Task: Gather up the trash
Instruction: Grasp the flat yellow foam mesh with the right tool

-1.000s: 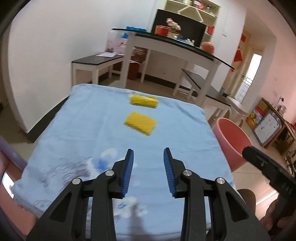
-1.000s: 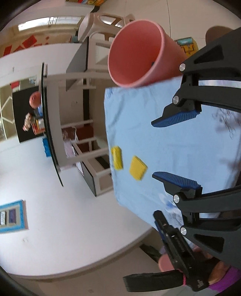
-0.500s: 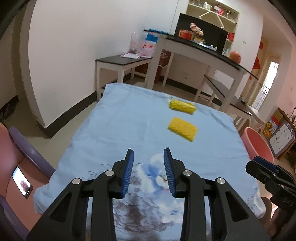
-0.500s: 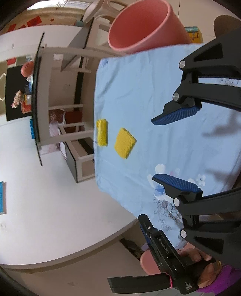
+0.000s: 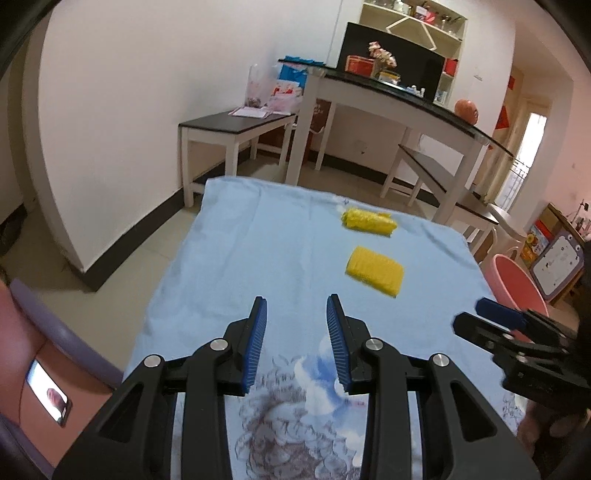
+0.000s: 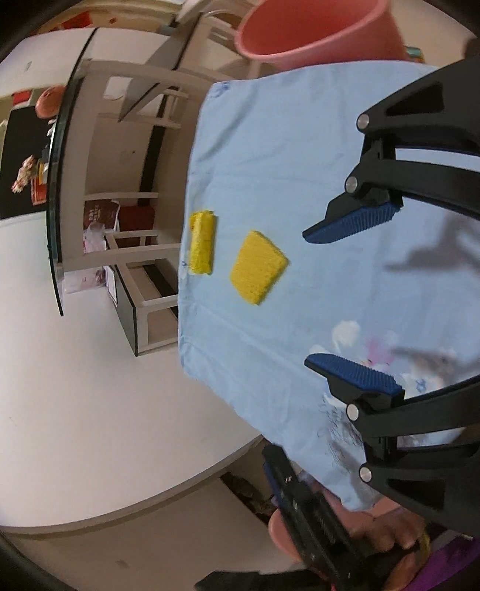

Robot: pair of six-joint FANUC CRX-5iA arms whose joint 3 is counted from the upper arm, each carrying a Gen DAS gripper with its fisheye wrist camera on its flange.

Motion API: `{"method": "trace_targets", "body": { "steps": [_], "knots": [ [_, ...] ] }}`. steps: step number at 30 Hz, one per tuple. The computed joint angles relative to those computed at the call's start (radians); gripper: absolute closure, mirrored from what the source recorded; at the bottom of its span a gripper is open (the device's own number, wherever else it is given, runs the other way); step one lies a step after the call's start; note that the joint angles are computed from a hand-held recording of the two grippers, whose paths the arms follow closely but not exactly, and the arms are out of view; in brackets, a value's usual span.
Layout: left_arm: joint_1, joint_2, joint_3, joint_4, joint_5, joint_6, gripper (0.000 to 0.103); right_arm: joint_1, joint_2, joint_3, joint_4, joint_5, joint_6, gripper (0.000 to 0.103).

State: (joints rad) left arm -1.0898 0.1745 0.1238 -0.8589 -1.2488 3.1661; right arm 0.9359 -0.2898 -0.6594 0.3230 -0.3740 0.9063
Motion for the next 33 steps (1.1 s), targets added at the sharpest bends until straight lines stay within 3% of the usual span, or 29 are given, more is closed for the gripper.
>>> {"method": "trace_targets", "body": {
  "steps": [2,7,18,19,20,21,22,23,28,33],
  "knots": [
    [0.012,-0.004,0.013,-0.005,0.005,-0.04,0.069,-0.034,0.06,0.086,-0.133,-0.016,0.159,0.041],
    [0.062,-0.012,0.039,-0.004,0.045,-0.116,0.069,-0.103,0.203,0.235,-0.312,-0.041,0.397,0.036],
    [0.26,0.079,0.104,0.151,0.241,-0.29,0.069,-0.211,0.449,0.461,-0.535,-0.101,0.667,0.036],
    [0.274,0.092,0.111,0.163,0.253,-0.303,0.069,-0.218,0.461,0.478,-0.565,-0.117,0.701,0.038],
    [0.285,0.1,0.114,0.171,0.262,-0.31,0.069,-0.227,0.471,0.494,-0.603,-0.132,0.744,0.053],
    [0.3,0.116,0.126,0.181,0.269,-0.32,0.069,-0.232,0.481,0.509,-0.627,-0.15,0.774,0.074],
    [0.306,0.124,0.131,0.183,0.274,-0.322,0.069,-0.234,0.488,0.519,-0.639,-0.164,0.79,0.077],
    [0.315,0.135,0.14,0.184,0.281,-0.328,0.069,-0.237,0.486,0.521,-0.653,-0.165,0.805,0.086],
    [0.362,0.189,0.172,0.234,0.351,-0.377,0.069,-0.29,0.403,0.473,-0.8,-0.174,0.865,0.089],
    [0.388,0.269,0.245,0.283,0.399,-0.447,0.069,-0.342,0.335,0.391,-0.825,-0.122,0.754,0.089]
  ]
}}
